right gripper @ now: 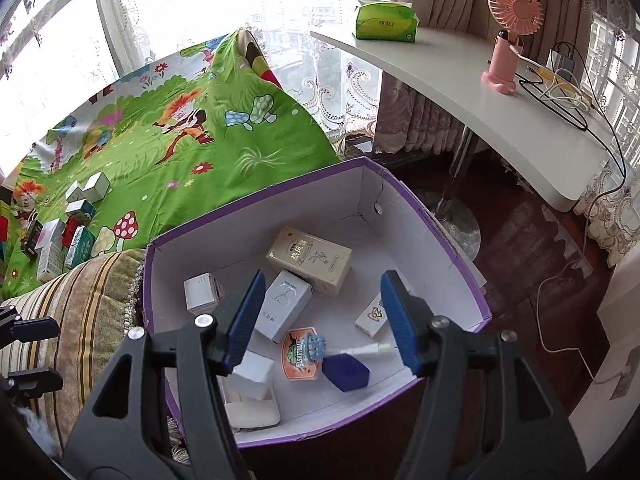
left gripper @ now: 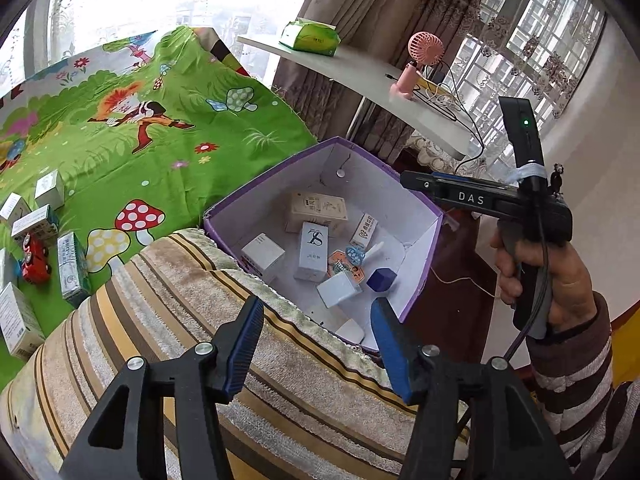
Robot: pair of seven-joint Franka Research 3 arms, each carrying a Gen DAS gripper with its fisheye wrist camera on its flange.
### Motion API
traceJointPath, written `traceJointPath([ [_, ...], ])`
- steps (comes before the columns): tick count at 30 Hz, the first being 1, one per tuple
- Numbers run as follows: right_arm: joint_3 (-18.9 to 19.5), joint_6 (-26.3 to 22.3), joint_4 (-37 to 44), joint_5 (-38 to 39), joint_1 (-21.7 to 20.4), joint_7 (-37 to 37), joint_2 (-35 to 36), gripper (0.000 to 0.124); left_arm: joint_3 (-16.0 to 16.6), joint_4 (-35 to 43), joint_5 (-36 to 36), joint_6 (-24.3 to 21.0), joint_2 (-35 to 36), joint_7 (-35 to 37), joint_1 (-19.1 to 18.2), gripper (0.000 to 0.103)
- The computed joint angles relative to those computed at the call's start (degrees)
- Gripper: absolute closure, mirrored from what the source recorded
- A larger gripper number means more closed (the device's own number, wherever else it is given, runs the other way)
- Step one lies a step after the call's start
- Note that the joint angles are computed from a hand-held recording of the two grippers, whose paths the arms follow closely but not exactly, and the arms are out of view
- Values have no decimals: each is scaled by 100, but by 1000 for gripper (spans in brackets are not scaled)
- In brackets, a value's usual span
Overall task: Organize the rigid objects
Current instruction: 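Move both open tools back over the bed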
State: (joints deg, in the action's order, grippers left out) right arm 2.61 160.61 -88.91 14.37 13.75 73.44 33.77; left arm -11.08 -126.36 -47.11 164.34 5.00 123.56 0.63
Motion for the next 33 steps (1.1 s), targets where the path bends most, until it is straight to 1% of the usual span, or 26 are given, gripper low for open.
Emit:
traceJointPath([
  [5,57,6,-8,52,-21,-60,-23,60,9,-46,-66,46,-40,52,8,46],
  [9,-6,39,-32,-45,86,-54,-44,60,47,-89,-234,52,-80,97,33,46],
  [14,91,-9,-23,-39,103,-199,-46,60,132,-196,-334,130,-167,44,45,46],
  [18,293,-152,30,159,39,-416,-37,60,227,-335,-482,216,-281,55,72,46],
  [24,368,-304,138,169,252,-613,0,60,473,-620,-878,349,-519,114,124,46],
  [29,438,-464,340,126,486,-789,116,60,702,-898,-941,533,-714,-2,150,46],
  [33,526,-591,500,123,636,-957,212,60,903,-1111,-1123,638,-874,58,153,46],
])
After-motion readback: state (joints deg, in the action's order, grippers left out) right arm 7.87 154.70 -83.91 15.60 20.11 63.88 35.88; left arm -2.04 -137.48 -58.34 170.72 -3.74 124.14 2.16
